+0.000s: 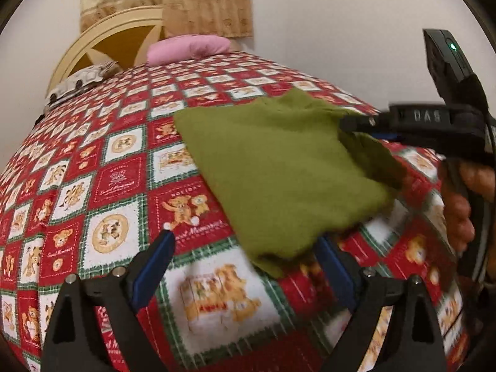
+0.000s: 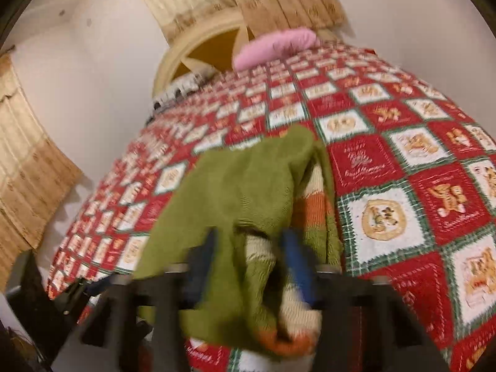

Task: Fold small clothes
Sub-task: 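Lay the folded sweater bundle on the quilt and open both tools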

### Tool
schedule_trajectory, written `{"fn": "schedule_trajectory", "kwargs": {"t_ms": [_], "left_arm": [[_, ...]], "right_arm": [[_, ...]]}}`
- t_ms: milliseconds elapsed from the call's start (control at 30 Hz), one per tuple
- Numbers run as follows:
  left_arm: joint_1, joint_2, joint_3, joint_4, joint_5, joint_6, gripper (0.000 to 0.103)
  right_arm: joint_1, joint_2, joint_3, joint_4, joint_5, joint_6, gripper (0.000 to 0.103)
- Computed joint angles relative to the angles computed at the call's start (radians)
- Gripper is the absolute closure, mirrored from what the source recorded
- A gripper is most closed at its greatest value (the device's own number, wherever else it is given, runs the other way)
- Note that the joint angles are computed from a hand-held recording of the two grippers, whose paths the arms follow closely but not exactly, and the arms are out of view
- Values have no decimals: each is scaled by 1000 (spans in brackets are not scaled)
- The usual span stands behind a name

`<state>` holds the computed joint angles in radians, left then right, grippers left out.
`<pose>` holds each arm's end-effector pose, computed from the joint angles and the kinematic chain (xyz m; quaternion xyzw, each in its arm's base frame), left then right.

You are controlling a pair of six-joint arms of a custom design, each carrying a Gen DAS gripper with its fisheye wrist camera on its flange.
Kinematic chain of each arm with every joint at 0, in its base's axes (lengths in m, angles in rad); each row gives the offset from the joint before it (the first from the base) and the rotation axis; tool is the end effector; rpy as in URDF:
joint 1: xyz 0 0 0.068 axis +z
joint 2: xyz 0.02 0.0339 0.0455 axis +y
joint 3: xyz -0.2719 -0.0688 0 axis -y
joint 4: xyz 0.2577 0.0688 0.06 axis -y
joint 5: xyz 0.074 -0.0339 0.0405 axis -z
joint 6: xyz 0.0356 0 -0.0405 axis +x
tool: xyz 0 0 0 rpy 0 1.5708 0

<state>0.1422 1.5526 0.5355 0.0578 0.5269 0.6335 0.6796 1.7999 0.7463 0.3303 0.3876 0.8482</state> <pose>0.2616 0.0194 0.1119 0.2999 0.8740 -0.1200 0.3630 0.2741 0.2042 0.1132 0.1542 0.8846 0.1523 0.4128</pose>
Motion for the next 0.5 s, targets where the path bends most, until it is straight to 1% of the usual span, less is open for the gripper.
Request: {"fn": "schedule_trajectory", "kwargs": {"t_ms": [33, 67, 100, 133, 200, 233, 267, 333, 400, 433, 500], "left_arm": [[-26, 22, 5, 42, -50, -37, 9], [-30, 28, -13, 91, -85, -42, 7], [-46, 38, -32, 159, -151, -58, 7], [-45, 61, -31, 195, -198, -81, 2], [7, 106, 13, 138, -145, -98, 1], [21, 123, 31, 111, -133, -97, 1], [28, 134, 43, 92, -127, -99, 1], [29, 150, 59, 79, -138, -108, 0], [32, 147, 54, 72, -145, -111, 0], [42, 145, 53, 60, -147, -111, 0], [70, 130, 32, 42, -126, -99, 1]], "right_arm": [[-10, 14, 3, 11, -13, -6, 81], [-11, 15, -4, 23, -15, -10, 86], [-6, 6, -21, 34, -2, -8, 88], [-6, -9, -41, 41, 13, -3, 91], [-7, -43, -88, 55, 34, 20, 93], [-19, -53, -105, 62, 23, 28, 94], [-35, -50, -110, 58, 10, 35, 98], [-57, -30, -103, 30, 3, 44, 100], [-92, 19, -124, 95, -58, 62, 100], [-97, 47, -140, 147, -80, 61, 100], [-80, 46, -148, 160, -58, 44, 99]]}}
